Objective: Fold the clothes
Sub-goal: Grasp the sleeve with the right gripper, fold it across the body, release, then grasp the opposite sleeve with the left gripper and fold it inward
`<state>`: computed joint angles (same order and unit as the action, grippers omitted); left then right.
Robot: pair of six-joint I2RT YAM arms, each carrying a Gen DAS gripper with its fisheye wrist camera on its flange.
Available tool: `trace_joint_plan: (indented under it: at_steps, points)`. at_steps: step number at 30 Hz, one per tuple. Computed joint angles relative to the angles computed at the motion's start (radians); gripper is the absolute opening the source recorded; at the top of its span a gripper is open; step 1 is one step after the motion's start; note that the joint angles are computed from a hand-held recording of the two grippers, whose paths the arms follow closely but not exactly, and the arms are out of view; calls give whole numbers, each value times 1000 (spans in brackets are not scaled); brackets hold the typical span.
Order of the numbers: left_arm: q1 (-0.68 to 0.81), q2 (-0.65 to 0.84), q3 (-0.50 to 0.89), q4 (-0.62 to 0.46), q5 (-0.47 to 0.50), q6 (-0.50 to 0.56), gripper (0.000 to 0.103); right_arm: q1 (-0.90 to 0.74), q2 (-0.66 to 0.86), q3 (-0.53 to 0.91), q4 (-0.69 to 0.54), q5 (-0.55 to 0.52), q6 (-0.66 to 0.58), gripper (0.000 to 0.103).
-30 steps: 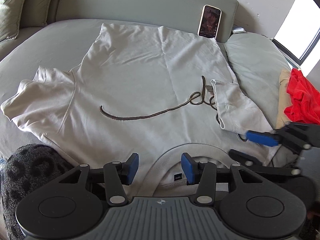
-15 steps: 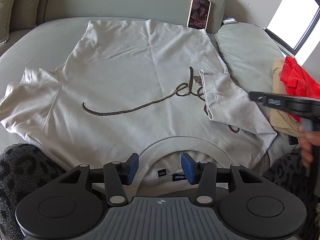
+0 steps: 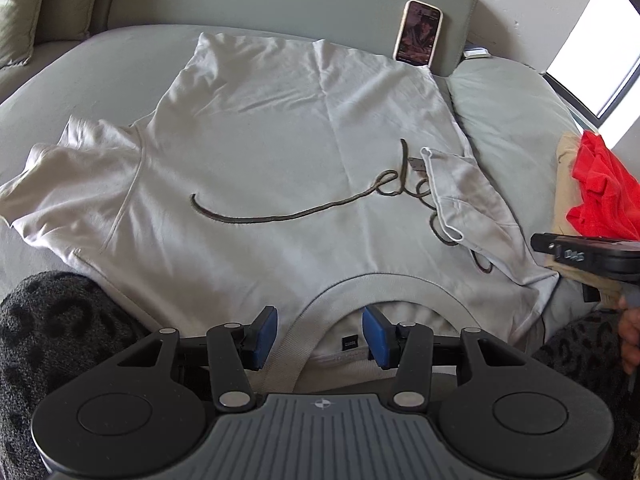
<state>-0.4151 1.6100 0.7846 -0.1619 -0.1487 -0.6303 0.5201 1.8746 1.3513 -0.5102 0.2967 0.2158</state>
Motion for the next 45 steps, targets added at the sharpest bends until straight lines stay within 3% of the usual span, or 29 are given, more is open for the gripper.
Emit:
trace_joint_plan:
  at_steps: [2,3,5,6,8,12,15,20,24,29,31,33,36,39,45]
  points:
    - [-2,-1,1,-1,3,-1,46,-25,-30,-28,41,-98,26,18]
    - [-4,-5,-1,0,4,2,46,-37,-4,-5,5,-143,39,24]
    - [-9,-19,-10,1,1,8,46,-50,44,23,-62,-207,54,25]
    - [-8,-25,-15,2,0,8,46,-44,22,-15,-40,-199,54,25]
    - [-1,-26,-19,-1,3,1,46,-27,22,14,-143,-169,48,24]
    - [10,-20,-17,-7,14,-3,46,-18,-10,22,-235,-146,51,24]
    - [6,-27,-17,-6,17,6,46,-7,-76,-6,-142,-130,72,26]
    - [2,-65,-31,-16,-5,-2,46,-9,-23,43,-11,-252,168,26]
    - [28,-104,-56,-25,-13,-15,46,35,49,45,4,-248,215,29]
    - [87,-142,-82,-19,9,-31,46,125,-31,-41,-33,-158,81,32]
    - [118,-185,-105,-10,18,-41,46,128,-56,-39,-90,-170,101,33]
    - [166,-250,-149,15,28,-54,47,107,-86,-35,-136,-235,152,34]
    - [276,-356,-237,64,30,-103,51,63,-169,-99,-63,-368,217,39]
    - [456,-433,-324,107,78,-201,52,56,-217,-121,-26,-412,273,41]
    - [783,-374,-417,305,228,-290,51,52,-243,-109,19,-499,335,49]
